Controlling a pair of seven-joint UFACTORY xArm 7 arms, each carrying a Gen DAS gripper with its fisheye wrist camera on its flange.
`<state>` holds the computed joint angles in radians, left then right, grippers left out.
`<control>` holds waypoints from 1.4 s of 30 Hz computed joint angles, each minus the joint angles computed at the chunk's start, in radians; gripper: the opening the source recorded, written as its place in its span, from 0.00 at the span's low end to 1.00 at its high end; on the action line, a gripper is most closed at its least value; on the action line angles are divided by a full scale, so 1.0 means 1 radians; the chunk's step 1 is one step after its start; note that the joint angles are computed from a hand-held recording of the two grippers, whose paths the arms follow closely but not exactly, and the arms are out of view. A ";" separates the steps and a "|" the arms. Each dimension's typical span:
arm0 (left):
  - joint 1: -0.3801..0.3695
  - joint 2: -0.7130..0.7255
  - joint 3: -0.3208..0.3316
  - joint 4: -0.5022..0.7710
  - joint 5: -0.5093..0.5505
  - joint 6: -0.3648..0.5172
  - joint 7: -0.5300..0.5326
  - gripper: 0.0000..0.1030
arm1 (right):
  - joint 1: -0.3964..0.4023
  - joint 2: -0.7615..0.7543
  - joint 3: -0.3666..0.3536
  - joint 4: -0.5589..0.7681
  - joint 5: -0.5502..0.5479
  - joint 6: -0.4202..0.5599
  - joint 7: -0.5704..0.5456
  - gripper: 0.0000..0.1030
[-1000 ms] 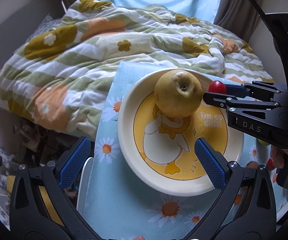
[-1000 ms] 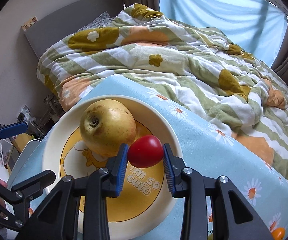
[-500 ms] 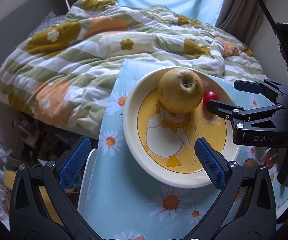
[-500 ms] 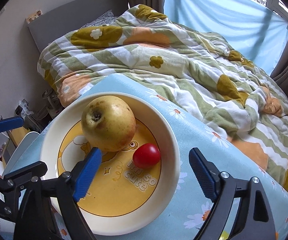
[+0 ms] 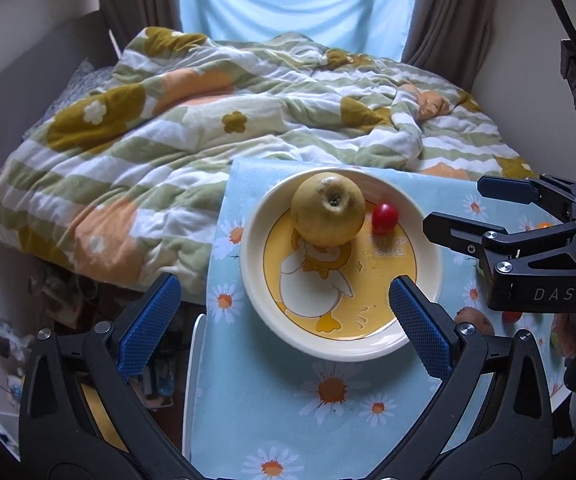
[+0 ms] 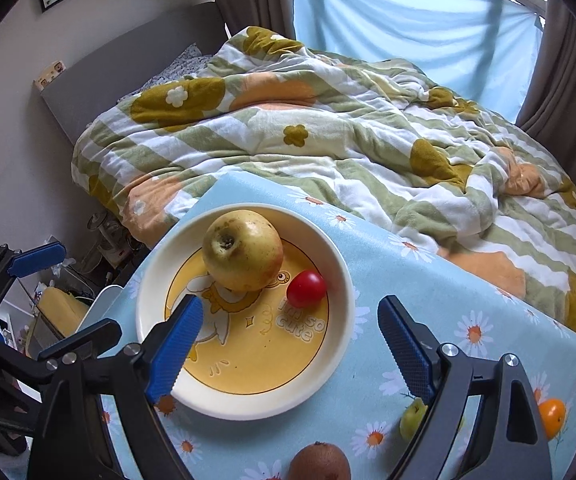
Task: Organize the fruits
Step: 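Grasp the brown kiwi with the left tool while the right tool grasps a mandarin orange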
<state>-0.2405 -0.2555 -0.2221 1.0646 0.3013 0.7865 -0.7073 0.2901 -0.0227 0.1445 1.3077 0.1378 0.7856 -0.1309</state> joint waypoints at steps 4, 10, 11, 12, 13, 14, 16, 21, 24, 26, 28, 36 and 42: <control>-0.018 -0.011 0.006 0.014 -0.037 -0.005 0.056 1.00 | 0.000 -0.082 0.006 -0.056 -0.059 -0.010 0.109 0.84; -0.040 -0.005 -0.013 0.048 -0.054 -0.016 0.101 1.00 | -0.024 -0.220 0.004 -0.128 -0.115 0.024 0.223 0.84; -0.043 -0.001 -0.019 0.057 -0.051 -0.017 0.099 1.00 | -0.030 -0.243 0.001 -0.143 -0.118 0.032 0.232 0.84; -0.046 0.003 -0.027 0.065 -0.046 -0.018 0.092 1.00 | -0.044 -0.293 -0.010 -0.177 -0.123 0.042 0.246 0.84; -0.051 0.007 -0.033 0.073 -0.043 -0.022 0.085 1.00 | -0.052 -0.317 -0.016 -0.195 -0.124 0.046 0.248 0.84; -0.055 0.012 -0.041 0.080 -0.038 -0.023 0.073 1.00 | -0.061 -0.344 -0.022 -0.217 -0.125 0.045 0.248 0.84; -0.064 0.024 -0.057 0.095 -0.023 -0.021 0.035 1.00 | -0.080 -0.399 -0.032 -0.260 -0.133 0.047 0.248 0.84; -0.103 0.078 -0.100 0.152 0.043 0.024 -0.080 1.00 | -0.106 -0.472 -0.072 -0.319 -0.123 0.084 0.177 0.84; -0.141 0.118 -0.113 0.192 0.071 0.068 -0.163 1.00 | -0.120 -0.525 -0.115 -0.369 -0.100 0.102 0.101 0.84; -0.170 0.145 -0.117 0.211 0.088 0.085 -0.220 1.00 | -0.128 -0.551 -0.150 -0.398 -0.077 0.114 0.039 0.84; -0.201 0.174 -0.118 0.227 0.111 0.102 -0.273 1.00 | -0.141 -0.564 -0.176 -0.419 -0.057 0.127 -0.017 0.84; -0.319 0.306 -0.085 0.277 0.182 0.133 -0.455 1.00 | -0.196 -0.543 -0.240 -0.473 0.004 0.149 -0.214 0.84; -0.383 0.397 -0.039 0.321 0.229 0.145 -0.543 1.00 | -0.230 -0.490 -0.242 -0.506 0.016 0.127 -0.320 0.84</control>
<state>-0.6235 0.1418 -0.2614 1.3852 0.5301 0.9318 -1.2500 0.0599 -0.5131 -0.0979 0.8018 0.1542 0.9123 -0.4504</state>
